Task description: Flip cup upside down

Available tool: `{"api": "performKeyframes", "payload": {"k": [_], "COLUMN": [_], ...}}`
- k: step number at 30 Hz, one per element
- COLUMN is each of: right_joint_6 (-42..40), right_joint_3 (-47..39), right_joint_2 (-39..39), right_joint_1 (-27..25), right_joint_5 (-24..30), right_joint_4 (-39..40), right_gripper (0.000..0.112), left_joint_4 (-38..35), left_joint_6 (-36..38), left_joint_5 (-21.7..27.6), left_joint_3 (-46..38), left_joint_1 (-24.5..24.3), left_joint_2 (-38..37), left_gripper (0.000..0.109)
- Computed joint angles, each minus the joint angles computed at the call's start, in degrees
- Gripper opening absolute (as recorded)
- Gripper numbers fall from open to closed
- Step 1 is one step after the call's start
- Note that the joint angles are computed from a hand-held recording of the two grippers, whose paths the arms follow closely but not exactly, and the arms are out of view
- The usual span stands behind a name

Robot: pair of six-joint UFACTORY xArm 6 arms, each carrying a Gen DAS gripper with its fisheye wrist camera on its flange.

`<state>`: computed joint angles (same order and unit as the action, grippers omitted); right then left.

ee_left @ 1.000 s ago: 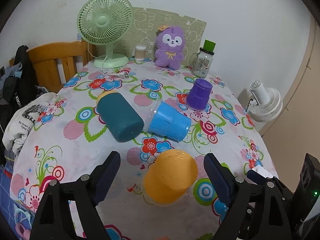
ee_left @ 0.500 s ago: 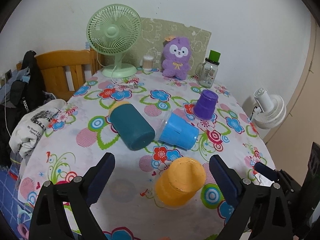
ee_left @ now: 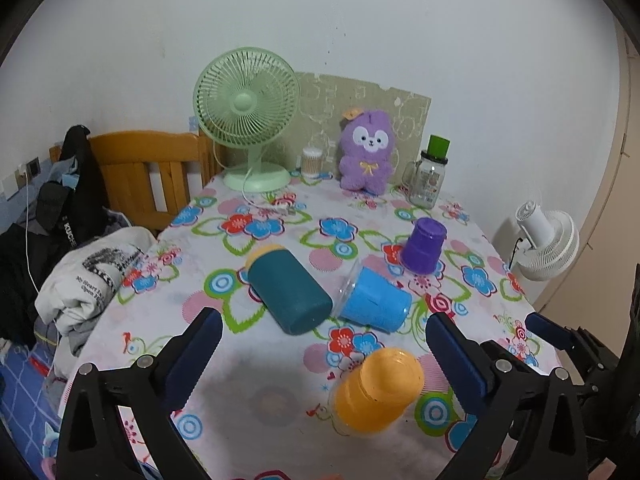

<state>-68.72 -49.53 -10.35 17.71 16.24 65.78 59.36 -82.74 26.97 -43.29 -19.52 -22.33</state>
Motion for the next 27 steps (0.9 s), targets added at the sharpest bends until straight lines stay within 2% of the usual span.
{"api": "performKeyframes", "payload": {"k": [3,17,27], "right_joint_6": [0.5,-0.1,3.8], "right_joint_3": [-0.5,-2.0,-2.0], "right_joint_2": [0.0,-1.8,-1.3], "right_joint_1": [0.9,3.4,3.6], "right_joint_5": [-2.5,-6.9,-6.7], "right_joint_4": [0.4,2.0,-1.5], "right_gripper": [0.099,0.103,0.103], "left_joint_4": [1.9,8.4,8.0], "left_joint_6": [-1.2,-4.7,-3.9], "left_joint_5": [1.0,5.2,5.7], "left_joint_3": [0.0,0.5,1.2], "left_joint_1": [-0.1,-1.4,-1.6], "left_joint_2": [-0.7,-3.9,-4.5], "left_gripper": [0.103,0.103,0.103]}}
